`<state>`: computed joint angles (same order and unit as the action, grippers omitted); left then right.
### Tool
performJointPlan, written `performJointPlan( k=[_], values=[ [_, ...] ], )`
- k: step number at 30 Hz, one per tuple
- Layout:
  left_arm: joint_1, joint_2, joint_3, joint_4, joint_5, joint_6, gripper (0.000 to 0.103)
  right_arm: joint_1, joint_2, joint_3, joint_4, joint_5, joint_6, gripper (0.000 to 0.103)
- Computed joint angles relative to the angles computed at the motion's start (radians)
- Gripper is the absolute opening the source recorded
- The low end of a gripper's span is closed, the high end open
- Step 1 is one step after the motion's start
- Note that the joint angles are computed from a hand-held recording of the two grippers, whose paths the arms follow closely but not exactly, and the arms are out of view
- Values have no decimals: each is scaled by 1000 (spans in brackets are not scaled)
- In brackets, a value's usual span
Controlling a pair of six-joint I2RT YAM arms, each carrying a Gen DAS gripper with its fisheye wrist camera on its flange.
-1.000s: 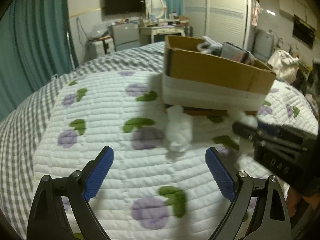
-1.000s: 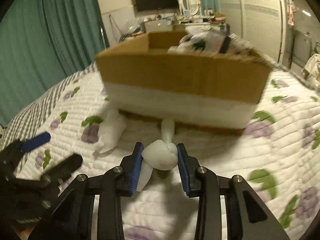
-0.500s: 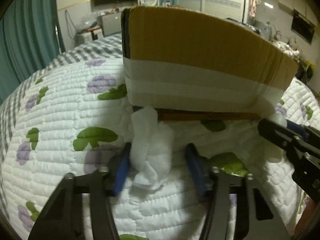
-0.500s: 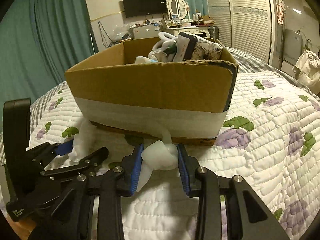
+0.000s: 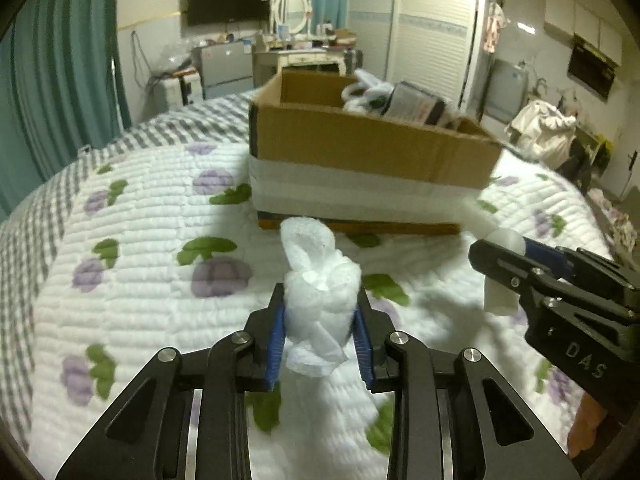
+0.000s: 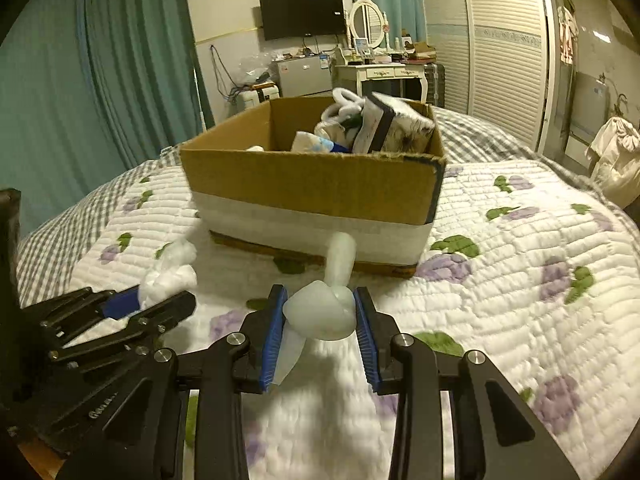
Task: Organize soft objects
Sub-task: 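Carry the bag into the box with the left gripper while the right drops its bag in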
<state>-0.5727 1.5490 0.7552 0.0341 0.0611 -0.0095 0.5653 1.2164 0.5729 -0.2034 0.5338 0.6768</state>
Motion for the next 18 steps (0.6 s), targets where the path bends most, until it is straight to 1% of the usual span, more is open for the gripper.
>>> performJointPlan(
  k=[5, 7, 10, 12, 14, 15, 16, 18],
  values=[
    [-14, -195, -39, -96, -9, -8, 29, 135, -123, 51, -213, 96, 82, 34],
    [-34, -273, -36, -147, -22, -15, 29, 214, -158, 107, -332, 164, 122, 34],
    [-54, -357, -15, -204, -38, -10, 29, 290, -199, 181, -455, 228, 143, 34],
    [-60, -387, 17, -236, -43, -4, 29, 336, -220, 239, -533, 276, 137, 34],
    [-62, -387, 62, -272, -41, -4, 29, 373, -211, 326, -642, 346, 136, 34],
    [-60, -389, 82, -282, -39, -1, 29, 381, -216, 352, -669, 361, 131, 34],
    [-58, -385, 107, -291, -39, 3, 29, 377, -231, 372, -678, 363, 109, 34],
    [-55, -371, 151, -299, -49, 15, 29, 336, -266, 411, -655, 336, 13, 34]
  ],
)
